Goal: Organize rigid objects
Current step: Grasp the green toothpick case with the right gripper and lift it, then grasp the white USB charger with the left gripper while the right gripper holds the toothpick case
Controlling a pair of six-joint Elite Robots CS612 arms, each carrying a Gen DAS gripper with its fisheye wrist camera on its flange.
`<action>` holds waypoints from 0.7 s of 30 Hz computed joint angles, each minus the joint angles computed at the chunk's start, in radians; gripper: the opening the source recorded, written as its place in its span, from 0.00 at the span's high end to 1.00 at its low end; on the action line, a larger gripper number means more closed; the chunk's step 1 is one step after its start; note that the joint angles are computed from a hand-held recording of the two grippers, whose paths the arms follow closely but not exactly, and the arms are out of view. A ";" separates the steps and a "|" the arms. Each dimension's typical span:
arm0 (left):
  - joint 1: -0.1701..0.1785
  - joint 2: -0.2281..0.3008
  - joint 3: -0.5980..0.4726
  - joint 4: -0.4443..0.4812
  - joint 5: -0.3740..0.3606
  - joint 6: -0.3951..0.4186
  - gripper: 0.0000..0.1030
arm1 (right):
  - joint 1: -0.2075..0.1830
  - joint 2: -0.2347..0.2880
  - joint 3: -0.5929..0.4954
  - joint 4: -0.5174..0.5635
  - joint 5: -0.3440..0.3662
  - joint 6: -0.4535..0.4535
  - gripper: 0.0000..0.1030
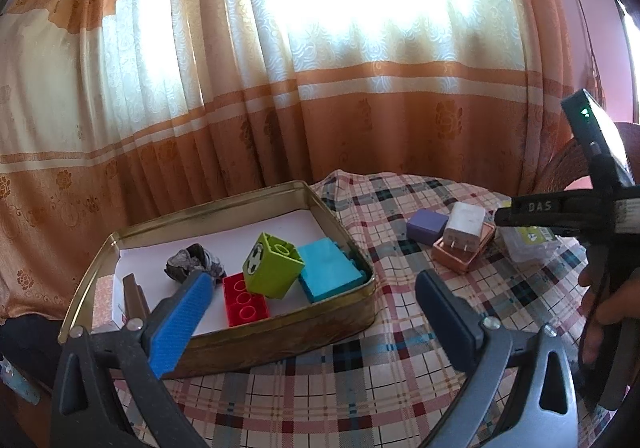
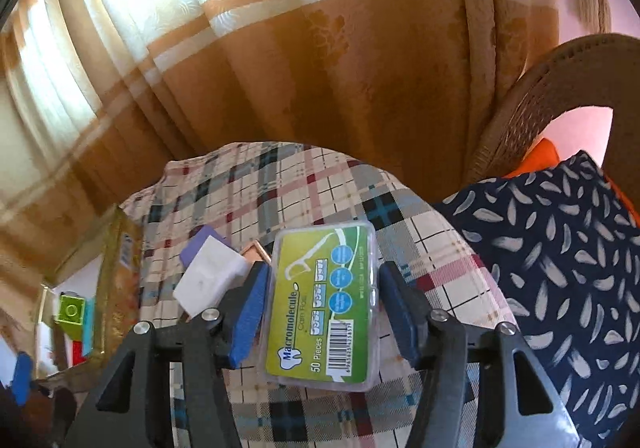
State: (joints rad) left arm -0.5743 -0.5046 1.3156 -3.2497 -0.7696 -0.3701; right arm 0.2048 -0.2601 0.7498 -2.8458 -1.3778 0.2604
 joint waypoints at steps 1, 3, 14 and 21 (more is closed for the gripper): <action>0.000 0.000 0.000 -0.001 -0.001 -0.001 0.00 | -0.003 -0.002 0.006 -0.007 0.016 0.003 0.43; 0.001 0.000 -0.001 0.004 -0.003 -0.006 0.00 | -0.007 -0.008 0.021 -0.021 0.034 0.015 0.43; 0.000 0.030 -0.042 -0.108 -0.050 0.097 0.00 | 0.015 -0.044 0.128 -0.304 -0.121 0.035 0.43; 0.021 0.077 -0.188 0.009 -0.250 0.210 0.00 | 0.024 -0.059 0.186 -0.460 -0.261 0.106 0.43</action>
State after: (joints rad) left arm -0.5535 -0.4275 1.1272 -3.2410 -1.0197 -0.1597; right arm 0.2292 -0.3188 0.9360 -3.3056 -1.6389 0.3667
